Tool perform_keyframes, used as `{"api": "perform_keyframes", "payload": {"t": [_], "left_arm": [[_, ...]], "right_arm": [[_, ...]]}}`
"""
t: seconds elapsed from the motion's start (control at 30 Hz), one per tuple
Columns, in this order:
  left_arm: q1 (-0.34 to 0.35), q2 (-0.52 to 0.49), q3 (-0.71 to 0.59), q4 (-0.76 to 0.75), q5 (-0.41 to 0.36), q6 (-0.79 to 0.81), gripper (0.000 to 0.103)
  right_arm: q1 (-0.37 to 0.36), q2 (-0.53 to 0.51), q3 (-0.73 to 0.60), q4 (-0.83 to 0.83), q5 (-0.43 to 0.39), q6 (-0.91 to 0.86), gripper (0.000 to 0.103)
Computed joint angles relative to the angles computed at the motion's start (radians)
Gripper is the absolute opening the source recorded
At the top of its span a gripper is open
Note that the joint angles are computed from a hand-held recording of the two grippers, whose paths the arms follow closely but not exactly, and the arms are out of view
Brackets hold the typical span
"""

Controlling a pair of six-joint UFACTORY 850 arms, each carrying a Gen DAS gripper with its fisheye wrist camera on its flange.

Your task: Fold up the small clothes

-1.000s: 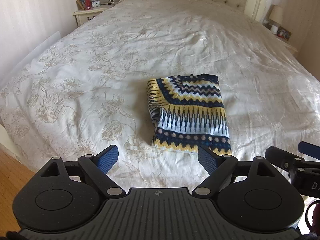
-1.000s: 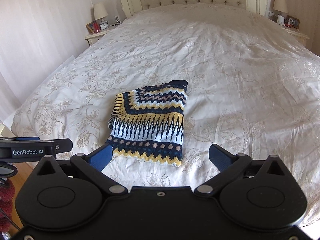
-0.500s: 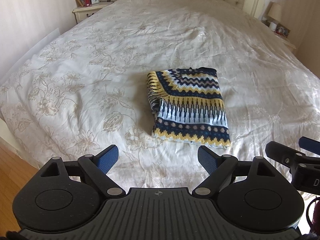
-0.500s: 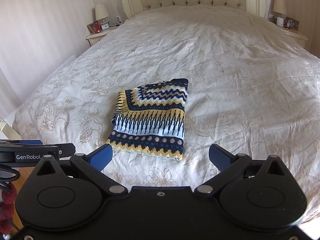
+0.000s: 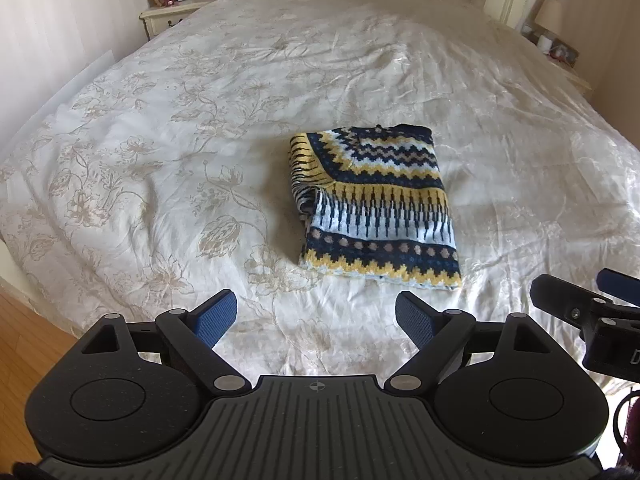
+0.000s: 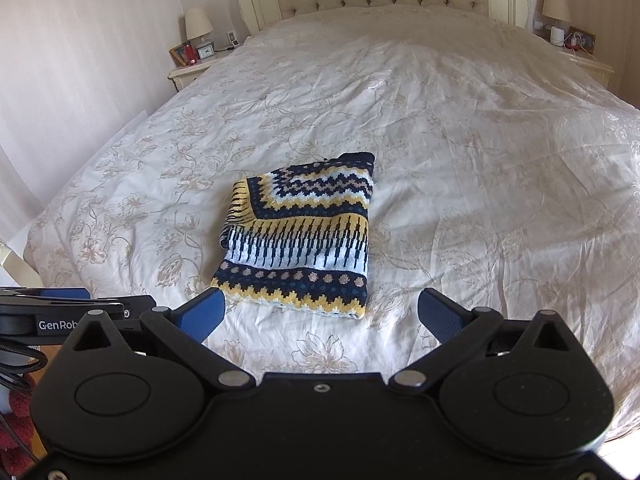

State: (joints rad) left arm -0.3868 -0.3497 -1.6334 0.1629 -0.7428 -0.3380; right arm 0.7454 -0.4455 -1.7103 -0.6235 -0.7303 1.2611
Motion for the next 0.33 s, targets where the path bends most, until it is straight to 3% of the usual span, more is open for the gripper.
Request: {"api": "perform_keyframes", "payload": {"t": [0.33], "left_arm": [[-0.003, -0.052, -0.059, -0.019, -0.027, 0.026, 0.086]], "right_arm": [[-0.025, -0.017, -0.015, 0.034, 0.001, -0.019, 0.102]]}}
